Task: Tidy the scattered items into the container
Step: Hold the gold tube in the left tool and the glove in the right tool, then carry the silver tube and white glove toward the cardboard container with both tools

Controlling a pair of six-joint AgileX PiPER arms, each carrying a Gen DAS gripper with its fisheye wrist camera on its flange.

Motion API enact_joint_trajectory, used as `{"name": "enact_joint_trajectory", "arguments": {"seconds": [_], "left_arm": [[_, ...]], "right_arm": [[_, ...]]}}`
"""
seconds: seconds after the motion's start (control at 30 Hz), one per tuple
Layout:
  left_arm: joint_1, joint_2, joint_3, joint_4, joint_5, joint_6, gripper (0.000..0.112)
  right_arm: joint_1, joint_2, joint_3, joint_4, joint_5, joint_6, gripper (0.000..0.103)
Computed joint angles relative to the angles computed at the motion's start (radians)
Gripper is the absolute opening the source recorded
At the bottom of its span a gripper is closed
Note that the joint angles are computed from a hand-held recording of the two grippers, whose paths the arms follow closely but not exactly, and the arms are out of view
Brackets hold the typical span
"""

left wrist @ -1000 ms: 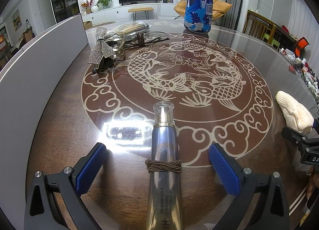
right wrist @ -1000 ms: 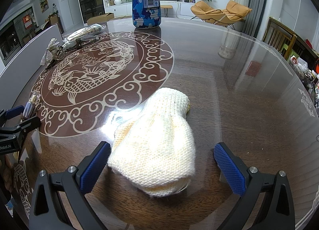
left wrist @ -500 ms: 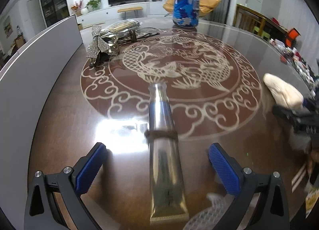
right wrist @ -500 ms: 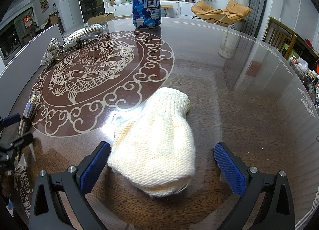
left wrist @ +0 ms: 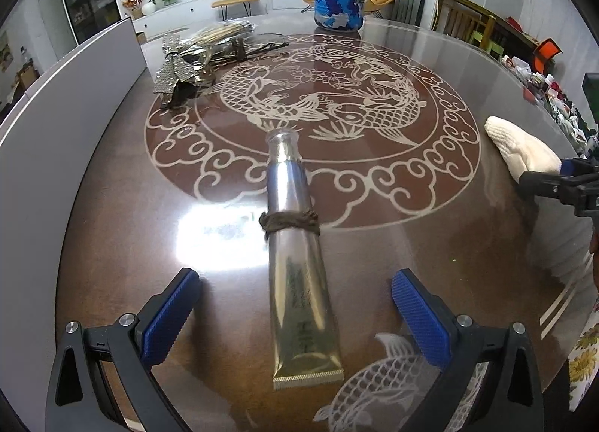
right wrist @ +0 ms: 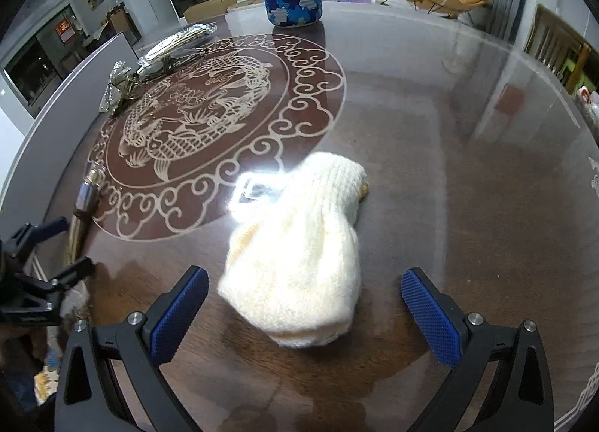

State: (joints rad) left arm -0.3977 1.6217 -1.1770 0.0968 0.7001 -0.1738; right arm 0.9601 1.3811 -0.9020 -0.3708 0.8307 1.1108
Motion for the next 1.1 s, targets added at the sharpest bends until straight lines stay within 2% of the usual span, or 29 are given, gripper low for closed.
{"name": "enact_joint_trajectory", "arguments": {"seconds": [0.07, 0.1, 0.13, 0.17, 0.2, 0.23, 0.3, 0.4, 0.5, 0.7, 0.8, 1.1], "left_arm": [[-0.008, 0.015, -0.019, 0.005, 0.005, -0.010, 0.103], [-0.011, 0.016, -0.022, 0.009, 0.001, -0.016, 0.098], [-0.015, 0.012, -0.020, 0.014, -0.004, -0.023, 0.088], [-0.016, 0.007, -0.018, 0.018, -0.008, -0.027, 0.081], [-0.015, -0.001, -0.014, 0.018, -0.013, -0.028, 0.066], [-0.012, -0.008, -0.012, 0.014, -0.014, -0.022, 0.048], [0.002, -0.021, -0.009, -0.017, -0.005, 0.021, 0.026], [0.045, -0.052, 0.017, -0.130, 0.001, 0.116, 0.026], [0.062, -0.103, 0.068, -0.181, -0.012, 0.160, 0.026], [0.073, -0.192, 0.139, -0.201, -0.032, 0.181, 0.026], [0.109, -0.226, 0.164, -0.260, -0.029, 0.229, 0.026], [0.132, -0.226, 0.203, -0.276, 0.002, 0.281, 0.026]], "right_arm": [[-0.020, 0.017, -0.030, 0.024, 0.003, -0.041, 0.103], [-0.030, 0.029, -0.045, 0.036, 0.005, -0.059, 0.102], [-0.034, 0.043, -0.061, 0.039, 0.014, -0.067, 0.095], [-0.039, 0.055, -0.075, 0.042, 0.023, -0.072, 0.078], [-0.049, 0.064, -0.083, 0.058, 0.026, -0.090, 0.065], [-0.053, 0.068, -0.090, 0.068, 0.033, -0.098, 0.058], [-0.048, 0.065, -0.091, 0.069, 0.036, -0.096, 0.056], [-0.017, 0.042, -0.085, 0.049, 0.045, -0.069, 0.054], [0.034, 0.005, -0.082, 0.025, 0.051, -0.032, 0.054], [0.125, 0.013, -0.127, 0.011, 0.075, -0.020, 0.054], [0.170, 0.031, -0.149, -0.003, 0.072, 0.000, 0.054], [0.211, 0.106, -0.186, 0.058, 0.056, -0.062, 0.054]]}}
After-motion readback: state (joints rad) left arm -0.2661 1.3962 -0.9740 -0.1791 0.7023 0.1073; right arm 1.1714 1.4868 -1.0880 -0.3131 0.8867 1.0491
